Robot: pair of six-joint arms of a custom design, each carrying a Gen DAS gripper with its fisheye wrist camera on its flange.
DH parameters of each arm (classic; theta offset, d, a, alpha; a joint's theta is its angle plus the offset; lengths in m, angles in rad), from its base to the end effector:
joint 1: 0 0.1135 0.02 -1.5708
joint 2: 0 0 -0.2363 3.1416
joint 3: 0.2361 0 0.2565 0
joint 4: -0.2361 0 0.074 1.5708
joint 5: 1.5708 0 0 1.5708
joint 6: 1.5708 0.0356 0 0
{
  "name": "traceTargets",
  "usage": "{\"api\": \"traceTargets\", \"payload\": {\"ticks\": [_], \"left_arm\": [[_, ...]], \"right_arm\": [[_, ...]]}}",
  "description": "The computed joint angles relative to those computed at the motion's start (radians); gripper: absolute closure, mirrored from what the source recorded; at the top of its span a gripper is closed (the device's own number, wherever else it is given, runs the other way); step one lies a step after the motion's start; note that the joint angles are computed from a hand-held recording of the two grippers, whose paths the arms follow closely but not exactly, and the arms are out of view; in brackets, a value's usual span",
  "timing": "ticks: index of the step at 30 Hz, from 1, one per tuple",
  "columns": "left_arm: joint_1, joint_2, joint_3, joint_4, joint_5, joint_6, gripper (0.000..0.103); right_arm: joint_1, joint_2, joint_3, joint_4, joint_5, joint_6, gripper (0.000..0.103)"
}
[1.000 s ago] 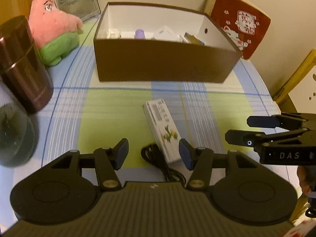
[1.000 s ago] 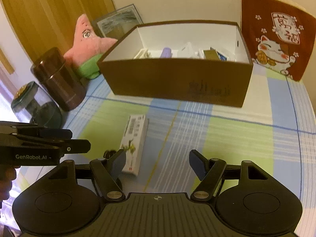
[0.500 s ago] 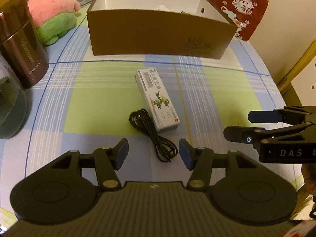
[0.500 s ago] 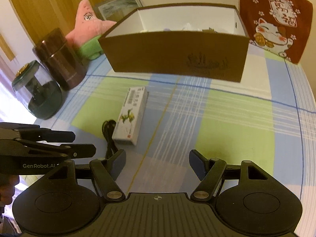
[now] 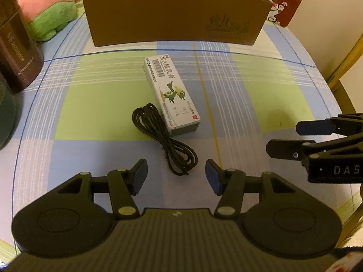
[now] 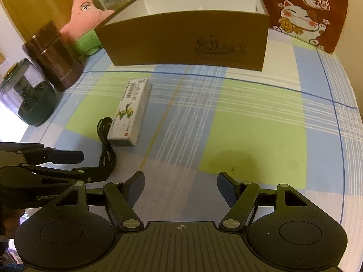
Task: Organize rigid objects
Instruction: 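Grasp black cable with left tool while right tool grips white medicine box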
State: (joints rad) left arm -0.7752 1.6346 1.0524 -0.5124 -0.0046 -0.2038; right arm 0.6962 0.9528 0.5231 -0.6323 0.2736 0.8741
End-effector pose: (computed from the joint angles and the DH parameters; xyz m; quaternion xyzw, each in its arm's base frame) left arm 0.2334 -0.2285 0.1649 0.2734 0.9325 -0.1089 0.2092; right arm 0.1501 0.1129 0.1622 0.1194 0.9519 0.0829 0.2696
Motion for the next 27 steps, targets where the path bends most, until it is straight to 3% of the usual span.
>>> {"api": "traceTargets", "payload": {"ticks": [13,18,27], "left_arm": [[0.014,0.104,0.023,0.083,-0.005,0.048,0.053],[0.04,0.104,0.0,0.127,-0.023,0.104,0.077],[0.142,0.14,0.023,0.157,-0.036,0.124,0.082]], "right_arm": [[-0.045,0.081,0.02,0.042,-0.032,-0.024,0.035],[-0.055,0.145,0.043,0.081,-0.053,-0.043,0.035],[-0.066,0.308,0.139,0.169,-0.083,-0.114,0.035]]}}
